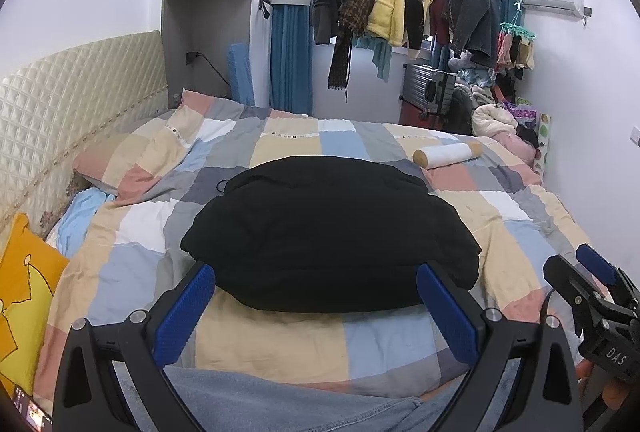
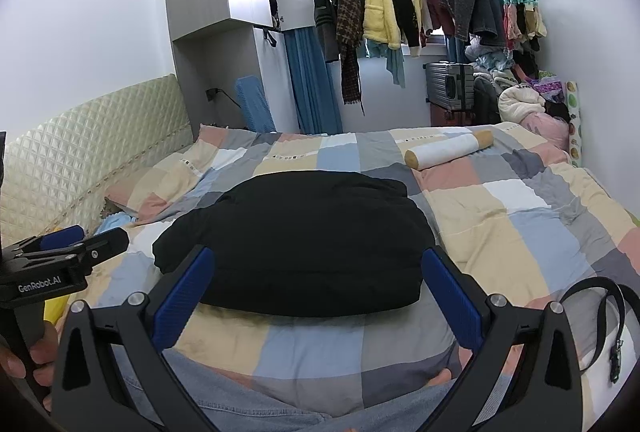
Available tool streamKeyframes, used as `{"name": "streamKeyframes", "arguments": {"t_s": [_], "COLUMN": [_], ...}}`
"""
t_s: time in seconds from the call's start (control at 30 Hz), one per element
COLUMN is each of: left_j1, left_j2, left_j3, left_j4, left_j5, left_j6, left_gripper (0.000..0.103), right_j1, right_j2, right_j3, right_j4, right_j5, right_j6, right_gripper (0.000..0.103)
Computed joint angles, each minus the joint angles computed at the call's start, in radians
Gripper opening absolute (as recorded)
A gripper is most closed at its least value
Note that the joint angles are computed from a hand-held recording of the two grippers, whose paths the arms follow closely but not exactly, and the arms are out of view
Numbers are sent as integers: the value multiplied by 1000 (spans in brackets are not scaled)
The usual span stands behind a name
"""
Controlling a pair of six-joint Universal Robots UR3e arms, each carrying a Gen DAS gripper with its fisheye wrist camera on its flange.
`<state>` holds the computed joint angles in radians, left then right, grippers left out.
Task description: Fold large clothes
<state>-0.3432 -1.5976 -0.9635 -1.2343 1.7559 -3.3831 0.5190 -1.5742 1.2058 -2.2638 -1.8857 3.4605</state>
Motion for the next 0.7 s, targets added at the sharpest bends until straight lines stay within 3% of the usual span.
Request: {"name": "streamKeyframes", "arguments": {"t_s": [0.7], "left_j1": [-11], "left_j2": [11], "left_j3": [75], "left_j4": [-62], "left_j5": [-2], "left_j6": [-6], "left_gripper": [102], "right_j1": [25], "right_j2": [0], "right_j3": [-13], "right_j4": [20], "right_j5": [-30], "right_j6": [6], "right_gripper": [103]}}
